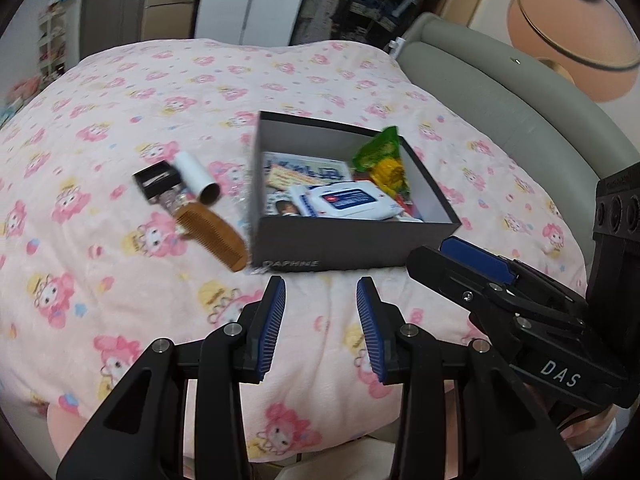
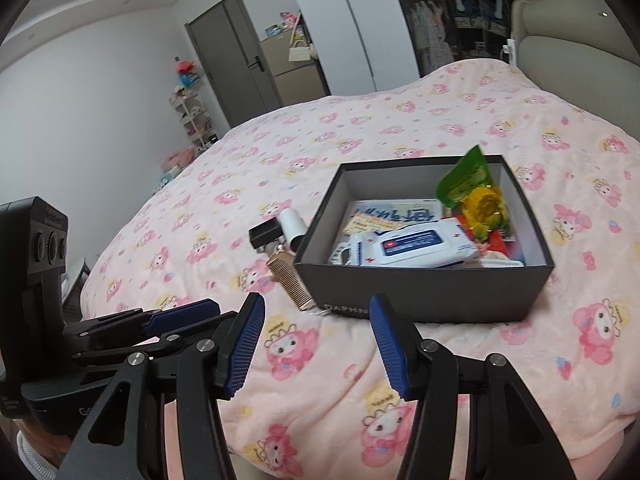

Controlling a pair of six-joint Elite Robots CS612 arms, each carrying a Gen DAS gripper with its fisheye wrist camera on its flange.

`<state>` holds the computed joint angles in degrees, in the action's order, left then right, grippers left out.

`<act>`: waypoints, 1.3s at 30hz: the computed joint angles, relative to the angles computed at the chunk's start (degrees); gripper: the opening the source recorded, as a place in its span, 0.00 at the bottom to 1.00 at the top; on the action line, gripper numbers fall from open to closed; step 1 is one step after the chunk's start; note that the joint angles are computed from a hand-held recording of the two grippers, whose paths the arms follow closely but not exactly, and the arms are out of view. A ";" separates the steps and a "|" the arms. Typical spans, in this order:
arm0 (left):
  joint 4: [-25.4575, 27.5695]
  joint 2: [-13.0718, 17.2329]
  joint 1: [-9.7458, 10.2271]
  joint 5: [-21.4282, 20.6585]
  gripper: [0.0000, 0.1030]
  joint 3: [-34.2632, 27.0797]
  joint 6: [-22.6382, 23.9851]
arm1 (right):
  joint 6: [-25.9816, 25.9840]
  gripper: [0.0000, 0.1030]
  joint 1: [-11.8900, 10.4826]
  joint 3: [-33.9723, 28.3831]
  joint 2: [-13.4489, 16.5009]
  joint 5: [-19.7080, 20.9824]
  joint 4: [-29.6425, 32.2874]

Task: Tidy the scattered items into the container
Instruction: 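Move the right tool toward the wooden comb beside the box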

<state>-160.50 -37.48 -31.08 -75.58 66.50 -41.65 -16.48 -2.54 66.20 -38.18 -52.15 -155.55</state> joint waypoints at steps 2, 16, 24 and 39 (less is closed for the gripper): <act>-0.83 -0.67 0.27 0.38 0.36 1.83 -1.74 | -1.21 0.49 0.58 -0.29 0.20 0.13 1.31; -4.74 -1.94 3.21 4.63 0.35 9.70 -14.68 | -3.77 0.49 4.97 -8.97 6.33 1.20 13.47; -5.58 3.73 5.96 -2.39 0.35 3.78 -15.13 | -5.08 0.48 5.63 -16.57 11.64 -2.19 20.19; 0.49 16.40 9.17 -14.06 0.53 -16.08 -16.34 | -0.05 0.30 5.74 -25.25 17.87 -4.86 24.55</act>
<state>-160.01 -21.07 -21.91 -89.65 50.42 -57.99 -16.54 3.19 40.95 -20.32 -57.01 -131.00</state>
